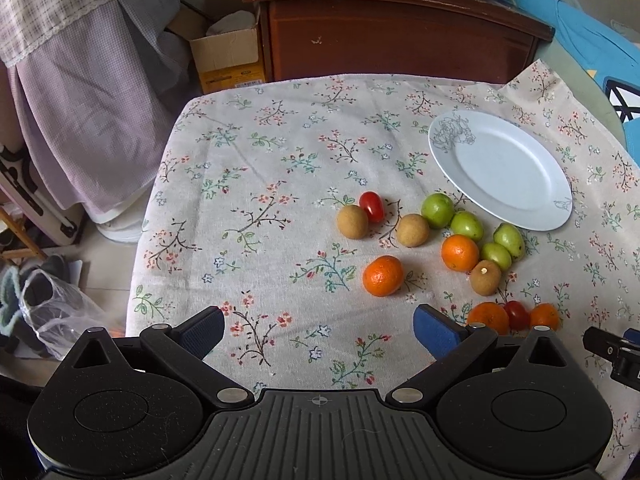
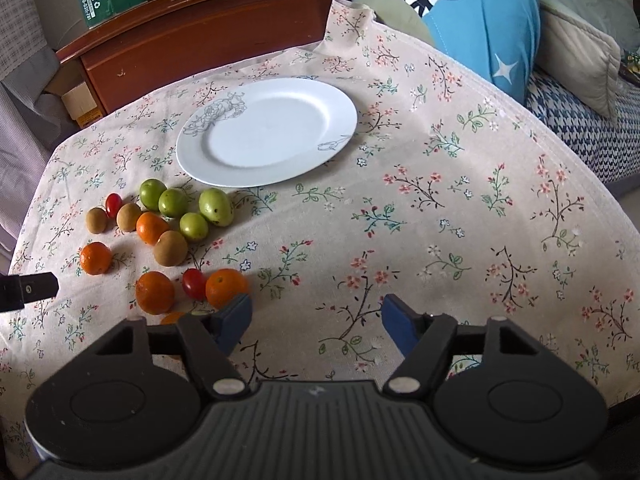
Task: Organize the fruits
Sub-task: 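Close the left gripper on a tangerine while the right gripper grasps another tangerine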
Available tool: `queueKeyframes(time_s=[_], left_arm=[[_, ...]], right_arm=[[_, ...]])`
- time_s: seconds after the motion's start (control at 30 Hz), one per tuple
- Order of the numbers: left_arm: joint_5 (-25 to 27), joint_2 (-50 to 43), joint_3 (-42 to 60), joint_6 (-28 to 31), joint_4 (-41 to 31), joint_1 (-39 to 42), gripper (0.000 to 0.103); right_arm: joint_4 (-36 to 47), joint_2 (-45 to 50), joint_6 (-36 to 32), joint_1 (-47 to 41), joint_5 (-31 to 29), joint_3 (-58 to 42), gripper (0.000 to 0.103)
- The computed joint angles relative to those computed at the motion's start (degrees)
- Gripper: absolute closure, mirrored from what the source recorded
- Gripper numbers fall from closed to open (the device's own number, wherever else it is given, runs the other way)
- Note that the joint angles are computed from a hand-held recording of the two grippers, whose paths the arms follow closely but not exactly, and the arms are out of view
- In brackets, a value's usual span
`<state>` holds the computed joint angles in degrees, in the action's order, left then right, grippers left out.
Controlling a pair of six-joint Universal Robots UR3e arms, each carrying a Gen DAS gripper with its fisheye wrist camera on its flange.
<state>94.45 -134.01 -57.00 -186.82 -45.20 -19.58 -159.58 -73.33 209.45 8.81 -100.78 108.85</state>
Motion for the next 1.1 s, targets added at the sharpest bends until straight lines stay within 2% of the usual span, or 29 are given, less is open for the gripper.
queueKeyframes(time_s=[0.17, 0.37, 0.47, 0.57, 0.67, 0.7, 0.77, 0.93, 1.0, 1.1], left_arm=[[-1.3, -0.5, -0.4, -0.1, 1.2, 0.9, 0.008], [-2.8, -1.7, -1.5, 2.0, 5.2, 0.7, 0.011], [-4.0, -2.8, -1.1, 2.3, 6.3, 0.9, 0.015], [-5.1, -4.3, 0.1, 2.2, 6.4, 1.2, 0.023], [-5.9, -5.5, 0.6, 2.4, 7.3, 1.4, 0.026], [-6.1, -5.8, 1.0, 2.2, 7.0, 1.4, 0.03], [-7.7, -6.1, 0.8, 2.2, 7.8, 1.7, 0.033], [-9.0, -7.7, 2.1, 3.2, 9.3, 1.6, 0.034], [-9.5, -8.5, 3.2, 3.5, 9.0, 1.5, 0.042], [-10.4, -9.6, 4.6, 3.5, 7.9, 1.7, 0.053]], right_arm=[[-4.7, 0.5, 0.3, -2.6, 6.2, 2.9, 0.053], [-10.8, 1.9, 0.2, -3.3, 9.6, 4.0, 0.053], [-12.0, 3.1, -0.8, -3.1, 10.3, 3.1, 0.053], [-12.8, 4.5, -1.9, -2.7, 10.6, 2.0, 0.053], [-12.9, 5.7, -2.7, -2.6, 11.4, 1.1, 0.058], [-13.0, 6.0, -2.9, -2.7, 11.7, 0.9, 0.058], [-13.4, 7.0, -3.0, -2.3, 11.4, 0.4, 0.059], [-13.7, 9.2, -3.2, -2.1, 11.5, -1.2, 0.063], [-15.0, 10.0, -3.1, -2.2, 12.1, -1.2, 0.071], [-16.0, 10.7, -3.1, -2.1, 12.2, -1.5, 0.074]])
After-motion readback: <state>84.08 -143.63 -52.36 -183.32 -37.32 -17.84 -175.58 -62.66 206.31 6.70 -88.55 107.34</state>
